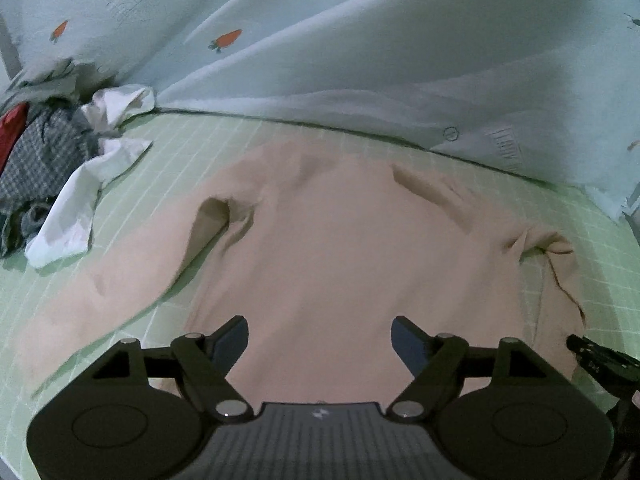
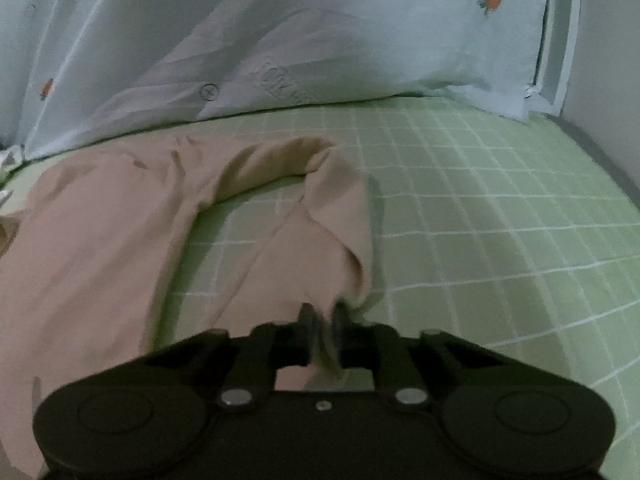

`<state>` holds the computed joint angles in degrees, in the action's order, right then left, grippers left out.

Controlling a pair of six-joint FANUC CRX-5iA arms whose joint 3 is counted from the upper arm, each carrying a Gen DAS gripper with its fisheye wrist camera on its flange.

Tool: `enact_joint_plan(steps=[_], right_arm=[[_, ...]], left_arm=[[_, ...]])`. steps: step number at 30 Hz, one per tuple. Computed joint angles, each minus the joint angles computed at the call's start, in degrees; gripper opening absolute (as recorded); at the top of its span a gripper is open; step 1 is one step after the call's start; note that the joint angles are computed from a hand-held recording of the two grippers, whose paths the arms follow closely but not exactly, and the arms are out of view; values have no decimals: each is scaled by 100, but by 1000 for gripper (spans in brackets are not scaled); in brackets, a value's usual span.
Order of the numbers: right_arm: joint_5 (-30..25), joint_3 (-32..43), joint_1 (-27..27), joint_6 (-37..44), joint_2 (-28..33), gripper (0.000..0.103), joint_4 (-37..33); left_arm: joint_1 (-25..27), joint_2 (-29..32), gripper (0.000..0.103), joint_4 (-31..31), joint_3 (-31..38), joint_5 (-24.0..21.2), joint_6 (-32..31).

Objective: Fold clothes

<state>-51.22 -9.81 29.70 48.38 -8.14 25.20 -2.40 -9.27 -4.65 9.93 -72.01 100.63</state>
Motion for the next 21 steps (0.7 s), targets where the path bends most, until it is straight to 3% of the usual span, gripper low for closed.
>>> enact_joint_plan(steps=[4,8,11,13,17,18,21], right_arm=[[-232,-243,28,-472,76,6,1357],[-423,-863,-140,-1333,-4,6,3907],[-586,-1210,-291,-1774,-68,10,5137],[-747,-1300,-187,-1554,-83,16,5009],[-1167,-1046,265,-473,-107,20,2992],[-1212,-1087,374,-481,-196,20,2741],[-1184,-1142,488,-656,-408,35,2419]], left_arm=[[-21,0,79,54,-23,97,-205],[65,-2,79,167,-72,100,-298],[131,9,79,249,-103,89,-254],[163,17,79,313,-124,91,-228],[139,20,79,307,-109,59,-211],[120,18,79,284,-104,52,-204],[137,55,79,291,-79,-22,-218]])
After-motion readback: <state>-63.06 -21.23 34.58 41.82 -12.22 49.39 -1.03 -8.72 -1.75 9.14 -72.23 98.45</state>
